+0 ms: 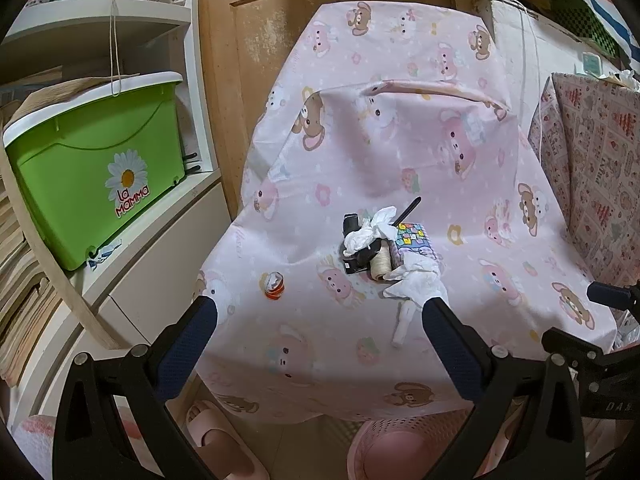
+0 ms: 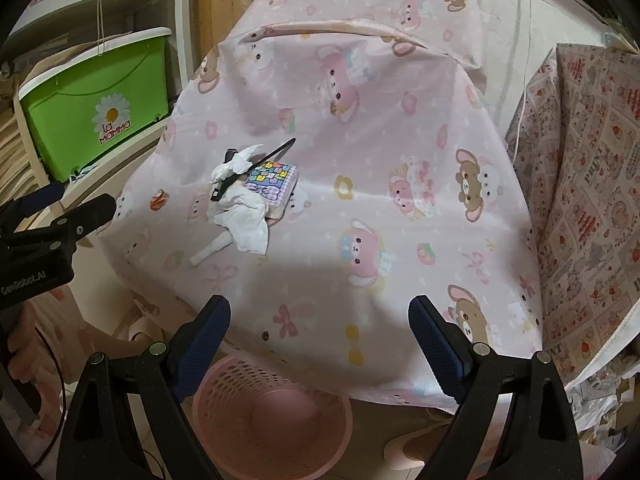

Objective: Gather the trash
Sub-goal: 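Move both tools toward the items on the pink cloth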

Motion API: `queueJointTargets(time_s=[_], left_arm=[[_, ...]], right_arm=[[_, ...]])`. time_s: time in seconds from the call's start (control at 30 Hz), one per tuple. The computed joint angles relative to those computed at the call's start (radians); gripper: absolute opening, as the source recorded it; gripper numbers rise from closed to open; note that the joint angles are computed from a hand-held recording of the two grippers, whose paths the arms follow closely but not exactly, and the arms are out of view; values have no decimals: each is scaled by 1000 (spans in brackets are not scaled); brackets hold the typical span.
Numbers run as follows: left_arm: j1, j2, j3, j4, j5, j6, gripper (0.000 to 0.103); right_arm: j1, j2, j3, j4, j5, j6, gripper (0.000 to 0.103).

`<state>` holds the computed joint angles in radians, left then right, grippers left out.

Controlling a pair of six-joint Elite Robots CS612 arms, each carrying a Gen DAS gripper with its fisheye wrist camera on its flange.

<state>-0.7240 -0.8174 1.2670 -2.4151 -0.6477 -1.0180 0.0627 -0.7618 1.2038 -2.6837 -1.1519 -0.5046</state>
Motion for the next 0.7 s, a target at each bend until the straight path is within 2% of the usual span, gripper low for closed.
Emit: queueJointTargets(time_s=[0.7], left_arm=[[0, 1, -2, 8, -6, -1, 102]], right_arm=[[-4, 4, -3, -16, 4, 34, 92]])
